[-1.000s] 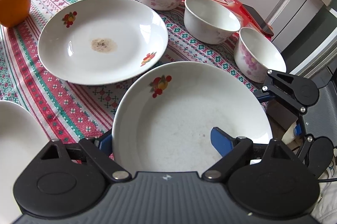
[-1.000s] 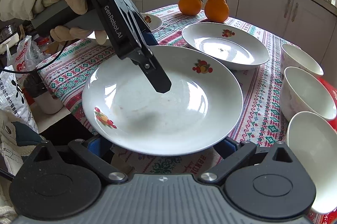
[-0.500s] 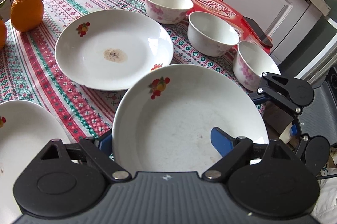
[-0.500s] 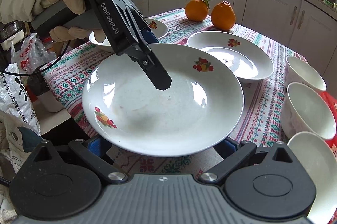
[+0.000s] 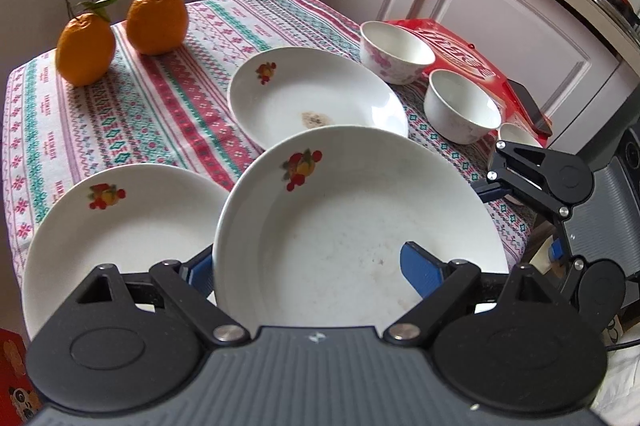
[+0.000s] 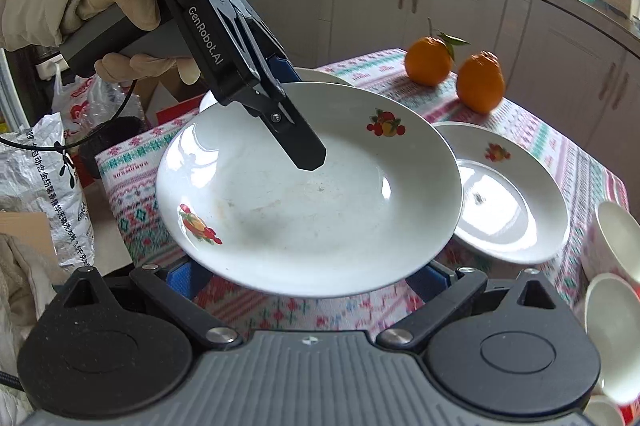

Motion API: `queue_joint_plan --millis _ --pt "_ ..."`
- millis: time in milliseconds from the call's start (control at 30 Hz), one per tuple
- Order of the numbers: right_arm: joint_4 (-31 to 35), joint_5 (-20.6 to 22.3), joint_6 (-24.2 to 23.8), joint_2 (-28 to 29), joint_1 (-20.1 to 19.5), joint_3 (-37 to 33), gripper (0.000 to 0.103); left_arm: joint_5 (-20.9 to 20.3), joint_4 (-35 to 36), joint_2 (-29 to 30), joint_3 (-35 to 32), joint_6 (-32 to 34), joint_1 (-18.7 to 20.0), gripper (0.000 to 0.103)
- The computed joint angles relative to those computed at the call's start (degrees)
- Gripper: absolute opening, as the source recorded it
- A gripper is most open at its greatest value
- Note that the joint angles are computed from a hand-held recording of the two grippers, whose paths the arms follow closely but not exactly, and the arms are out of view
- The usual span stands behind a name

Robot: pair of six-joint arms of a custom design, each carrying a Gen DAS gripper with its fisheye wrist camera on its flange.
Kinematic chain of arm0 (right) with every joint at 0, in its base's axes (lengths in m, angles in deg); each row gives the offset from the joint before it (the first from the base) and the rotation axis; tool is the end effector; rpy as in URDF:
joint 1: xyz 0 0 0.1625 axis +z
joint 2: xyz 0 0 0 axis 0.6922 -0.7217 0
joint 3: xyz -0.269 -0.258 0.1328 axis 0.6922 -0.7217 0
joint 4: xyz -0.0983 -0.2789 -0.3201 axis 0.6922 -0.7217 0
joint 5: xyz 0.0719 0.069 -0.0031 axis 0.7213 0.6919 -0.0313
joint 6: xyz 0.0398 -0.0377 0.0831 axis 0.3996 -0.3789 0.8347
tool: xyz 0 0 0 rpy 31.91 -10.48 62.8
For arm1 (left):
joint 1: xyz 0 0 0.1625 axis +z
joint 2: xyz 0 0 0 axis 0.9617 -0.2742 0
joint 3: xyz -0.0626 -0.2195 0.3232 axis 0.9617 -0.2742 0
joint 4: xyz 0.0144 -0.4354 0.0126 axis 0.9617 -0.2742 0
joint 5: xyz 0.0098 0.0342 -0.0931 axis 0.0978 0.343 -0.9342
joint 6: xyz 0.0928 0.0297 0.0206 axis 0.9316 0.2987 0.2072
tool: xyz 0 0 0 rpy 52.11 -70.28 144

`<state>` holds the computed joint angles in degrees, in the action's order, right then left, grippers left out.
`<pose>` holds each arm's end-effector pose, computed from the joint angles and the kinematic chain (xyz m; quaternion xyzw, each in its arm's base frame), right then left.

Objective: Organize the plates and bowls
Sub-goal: 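Lift and carry the second white plate toward the set-down plate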

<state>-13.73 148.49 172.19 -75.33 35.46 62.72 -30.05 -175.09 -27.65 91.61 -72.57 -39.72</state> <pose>0.0807 -0.2722 0.1672 0.5145 -0.8222 0.1670 0.1773 -0.1868 -0.3392 0.0973 0.3339 0.9185 -0.1249 0.1709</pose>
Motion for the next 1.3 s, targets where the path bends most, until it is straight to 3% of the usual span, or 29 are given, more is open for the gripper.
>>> queue_joint_plan --millis 233,467,933,1300 --pt "-1.1 1.8 2.9 9.3 6.1 -5.1 0.102 3.1 2.8 -5.4 1.3 -1.1 1.8 0.091" --pt "-1.6 3.4 4.9 15.7 9.4 -8.8 0.102 4.5 3.2 -7.9 2.2 -0.8 4.3 0.091" --pt "-0.6 5.5 9.9 19.8 12.3 -11.6 0.102 2.7 -0.6 -6.6 1.5 3.3 10.0 0.091" --pt "0.9 6.2 13.7 21.6 13.3 -13.4 0.102 1.9 -1.2 -4.8 0.2 5.0 12.3 0.091"
